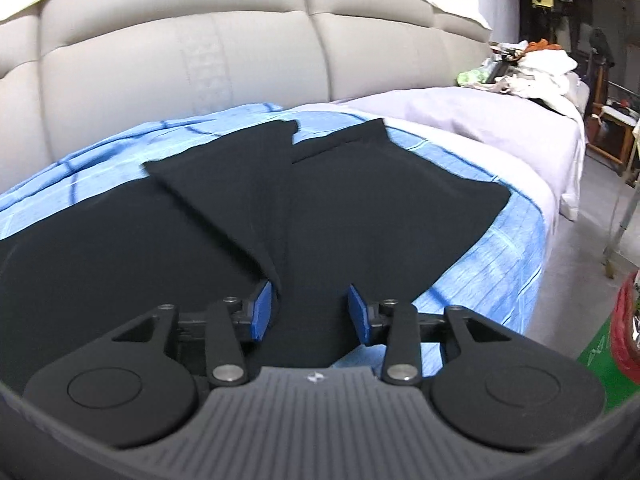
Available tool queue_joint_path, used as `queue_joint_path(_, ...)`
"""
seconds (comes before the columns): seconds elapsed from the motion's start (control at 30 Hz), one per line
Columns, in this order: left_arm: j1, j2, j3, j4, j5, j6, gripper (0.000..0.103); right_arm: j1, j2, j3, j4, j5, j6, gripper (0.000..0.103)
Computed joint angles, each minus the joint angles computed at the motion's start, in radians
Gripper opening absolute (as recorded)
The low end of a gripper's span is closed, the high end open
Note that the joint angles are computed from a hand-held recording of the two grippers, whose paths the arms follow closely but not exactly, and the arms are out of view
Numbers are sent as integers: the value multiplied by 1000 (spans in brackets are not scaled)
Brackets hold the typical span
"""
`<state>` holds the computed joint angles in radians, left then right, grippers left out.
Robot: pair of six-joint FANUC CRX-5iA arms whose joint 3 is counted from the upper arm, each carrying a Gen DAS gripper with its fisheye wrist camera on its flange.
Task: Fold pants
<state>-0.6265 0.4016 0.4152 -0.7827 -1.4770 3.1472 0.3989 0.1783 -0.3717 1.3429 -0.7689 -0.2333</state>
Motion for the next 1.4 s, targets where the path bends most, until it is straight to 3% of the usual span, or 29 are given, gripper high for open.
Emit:
queue_joint_path(0.43,18,18,35,32,-25,-13,19,-120,93,119,9,-20,14,58)
queue_joint_path(0.87,19,59,95,38,-82,-52,20,-190,90,115,7,-48,-108,58)
queue_joint_path(1.1,31,54,89,49,-78,-55,21,-207,118,144,-20,-162,-185,37)
queue_joint_path(1.3,31,47,79,51,-70,-60,21,-226,117,139,-35,-186,-221,37)
queue_joint_path(1.4,26,49,80,43,-73,-59,21,-230,100,107,18,-148,-258,38)
